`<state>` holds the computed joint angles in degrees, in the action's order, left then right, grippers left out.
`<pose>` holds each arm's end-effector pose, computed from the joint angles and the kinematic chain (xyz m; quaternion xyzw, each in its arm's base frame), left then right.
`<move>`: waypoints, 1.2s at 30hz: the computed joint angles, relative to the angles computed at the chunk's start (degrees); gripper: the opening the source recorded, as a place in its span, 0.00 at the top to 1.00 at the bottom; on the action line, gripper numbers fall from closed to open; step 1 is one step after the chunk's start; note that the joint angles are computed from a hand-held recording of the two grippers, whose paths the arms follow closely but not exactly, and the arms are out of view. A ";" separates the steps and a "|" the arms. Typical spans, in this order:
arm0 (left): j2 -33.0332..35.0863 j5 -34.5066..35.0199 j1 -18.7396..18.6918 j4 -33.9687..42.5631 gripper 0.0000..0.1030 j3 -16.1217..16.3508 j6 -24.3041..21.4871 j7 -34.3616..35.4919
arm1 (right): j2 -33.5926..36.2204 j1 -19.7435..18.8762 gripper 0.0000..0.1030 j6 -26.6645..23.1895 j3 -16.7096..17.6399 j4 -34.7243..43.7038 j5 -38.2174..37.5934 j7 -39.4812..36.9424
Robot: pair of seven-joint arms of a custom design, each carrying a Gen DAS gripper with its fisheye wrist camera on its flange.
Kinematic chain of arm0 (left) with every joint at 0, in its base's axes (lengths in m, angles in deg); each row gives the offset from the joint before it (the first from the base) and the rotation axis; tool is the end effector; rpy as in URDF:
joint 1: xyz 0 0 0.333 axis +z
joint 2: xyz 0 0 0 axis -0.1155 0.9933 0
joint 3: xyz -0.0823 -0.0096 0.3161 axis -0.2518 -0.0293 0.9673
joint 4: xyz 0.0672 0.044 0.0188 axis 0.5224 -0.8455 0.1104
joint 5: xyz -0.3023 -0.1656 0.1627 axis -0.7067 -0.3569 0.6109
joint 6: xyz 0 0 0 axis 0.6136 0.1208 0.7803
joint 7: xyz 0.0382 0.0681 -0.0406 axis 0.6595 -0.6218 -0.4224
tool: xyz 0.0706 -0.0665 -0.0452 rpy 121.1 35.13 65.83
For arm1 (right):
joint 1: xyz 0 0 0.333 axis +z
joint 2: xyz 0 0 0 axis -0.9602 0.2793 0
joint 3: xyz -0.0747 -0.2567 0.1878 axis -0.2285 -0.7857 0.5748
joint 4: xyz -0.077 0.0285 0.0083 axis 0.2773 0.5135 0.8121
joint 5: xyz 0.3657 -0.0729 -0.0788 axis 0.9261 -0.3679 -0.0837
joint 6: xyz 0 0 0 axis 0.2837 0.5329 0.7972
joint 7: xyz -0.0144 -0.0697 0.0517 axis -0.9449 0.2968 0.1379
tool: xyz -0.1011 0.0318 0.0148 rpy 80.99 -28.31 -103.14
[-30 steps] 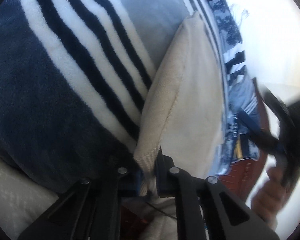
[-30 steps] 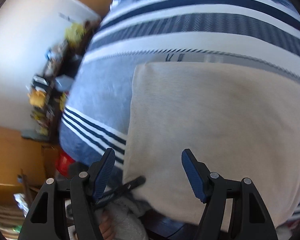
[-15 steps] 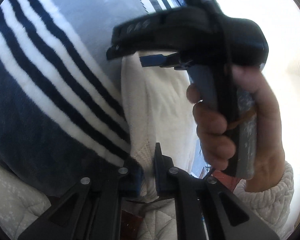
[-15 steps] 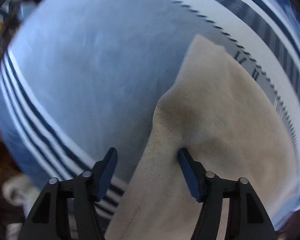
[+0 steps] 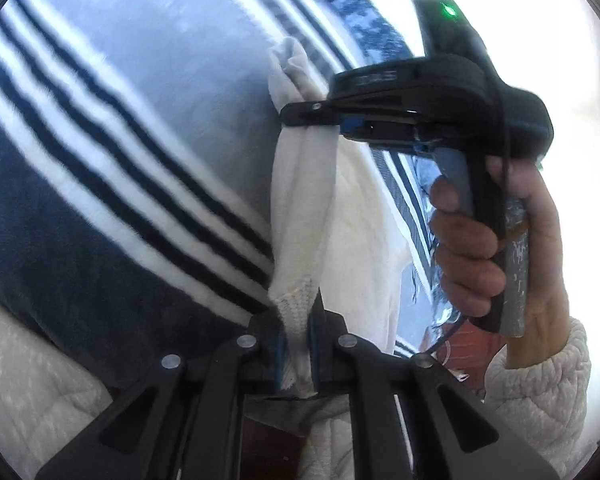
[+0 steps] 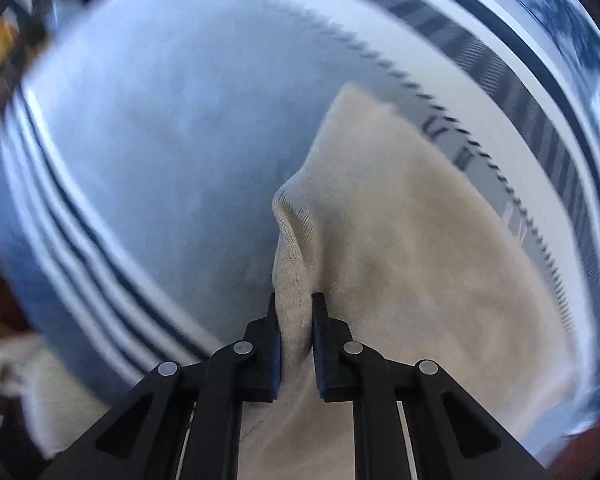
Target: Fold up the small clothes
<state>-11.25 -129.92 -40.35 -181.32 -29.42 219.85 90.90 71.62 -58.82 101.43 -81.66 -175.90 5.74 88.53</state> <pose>0.3628 -0.2313 0.5344 0.7216 -0.5249 0.4222 0.1597 0.6193 0.1847 0.5073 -0.8393 0.5419 0.0157 0.0416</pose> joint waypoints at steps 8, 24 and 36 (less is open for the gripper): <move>0.72 23.67 4.36 8.26 0.91 -9.38 -1.13 -14.20 | -12.88 -12.35 0.90 3.67 -3.35 -11.04 30.04 -12.94; 29.85 52.41 0.39 42.97 0.91 -18.95 -14.74 -25.33 | -23.87 -28.44 0.89 -6.70 -19.07 -24.16 54.58 -24.84; 49.61 61.32 -5.52 62.51 0.91 -19.12 -28.79 -28.03 | -13.00 -40.91 0.88 -10.73 -19.49 -27.33 59.08 -25.71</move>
<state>38.35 -68.60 -45.87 -118.82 -48.54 191.06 62.87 58.62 -99.73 90.70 -101.15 -203.22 64.82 62.82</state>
